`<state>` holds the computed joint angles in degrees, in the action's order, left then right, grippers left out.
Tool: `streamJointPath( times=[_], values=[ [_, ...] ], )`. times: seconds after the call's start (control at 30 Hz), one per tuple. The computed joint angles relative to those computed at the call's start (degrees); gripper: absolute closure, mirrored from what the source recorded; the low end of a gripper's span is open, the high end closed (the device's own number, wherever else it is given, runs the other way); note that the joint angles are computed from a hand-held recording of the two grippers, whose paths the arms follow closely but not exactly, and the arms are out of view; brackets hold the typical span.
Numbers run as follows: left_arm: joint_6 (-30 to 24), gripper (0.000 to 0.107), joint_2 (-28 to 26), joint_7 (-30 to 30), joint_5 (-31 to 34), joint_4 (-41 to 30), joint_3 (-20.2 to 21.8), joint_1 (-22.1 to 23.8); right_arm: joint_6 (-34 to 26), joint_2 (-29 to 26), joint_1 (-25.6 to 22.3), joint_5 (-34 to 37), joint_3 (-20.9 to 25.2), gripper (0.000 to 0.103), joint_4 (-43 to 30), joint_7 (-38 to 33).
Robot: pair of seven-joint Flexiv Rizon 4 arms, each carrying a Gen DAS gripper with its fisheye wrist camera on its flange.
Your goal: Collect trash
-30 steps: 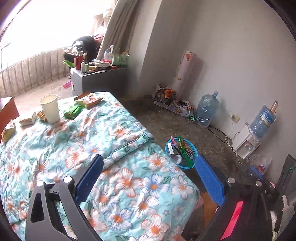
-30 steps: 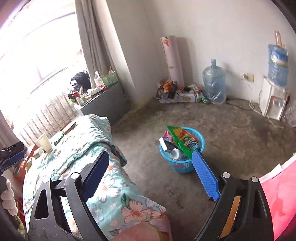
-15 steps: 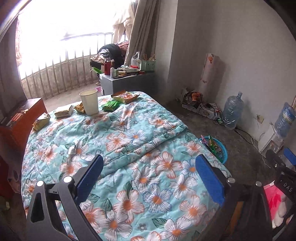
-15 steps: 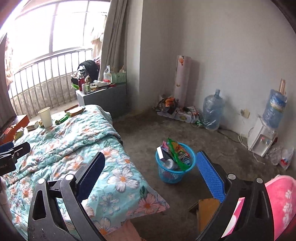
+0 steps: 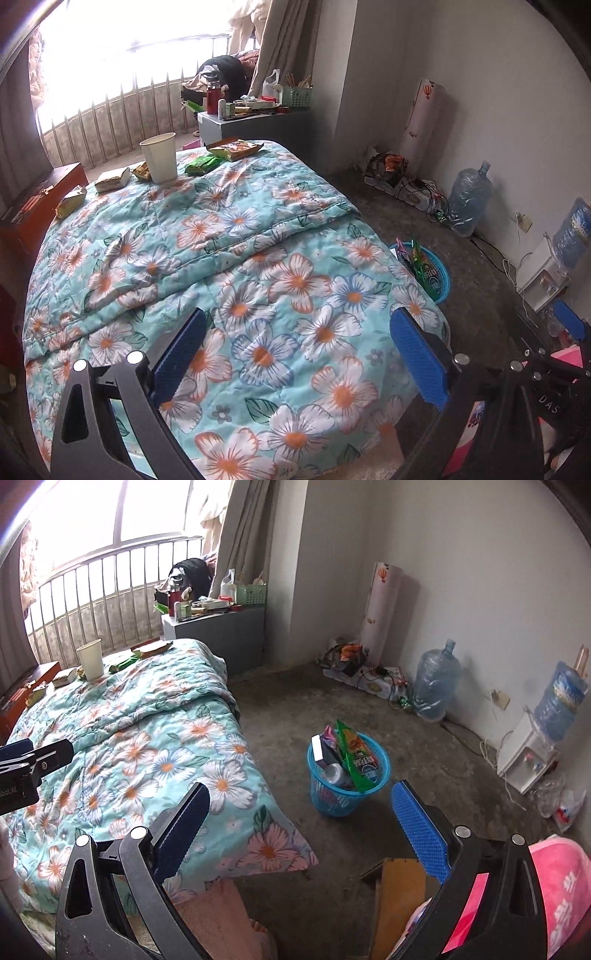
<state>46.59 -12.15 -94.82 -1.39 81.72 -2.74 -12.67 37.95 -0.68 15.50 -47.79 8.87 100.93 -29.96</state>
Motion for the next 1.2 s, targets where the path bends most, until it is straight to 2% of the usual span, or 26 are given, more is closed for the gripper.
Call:
streamJointPath(
  times=[0.2, 0.4, 1.2],
  values=[
    [-2.57, 0.009, -1.06, -2.34, 4.71, -2.38, 0.0, -1.97, -1.13, 1.96, -1.35, 2.28, 0.03, 0.008, 2.23, -0.21],
    [-4.45, 0.009, -2.59, -3.18, 6.1, -5.39, -0.06, -2.93, -1.24, 2.93, -2.64, 3.1, 0.05, 0.008, 3.39, 0.15],
    [-7.61, 0.009, -5.32, -2.16, 4.06, -8.82, -0.17, -3.85, -0.57, 2.08, -3.78, 3.32, -0.53, 0.008, 2.59, -2.85]
  ],
)
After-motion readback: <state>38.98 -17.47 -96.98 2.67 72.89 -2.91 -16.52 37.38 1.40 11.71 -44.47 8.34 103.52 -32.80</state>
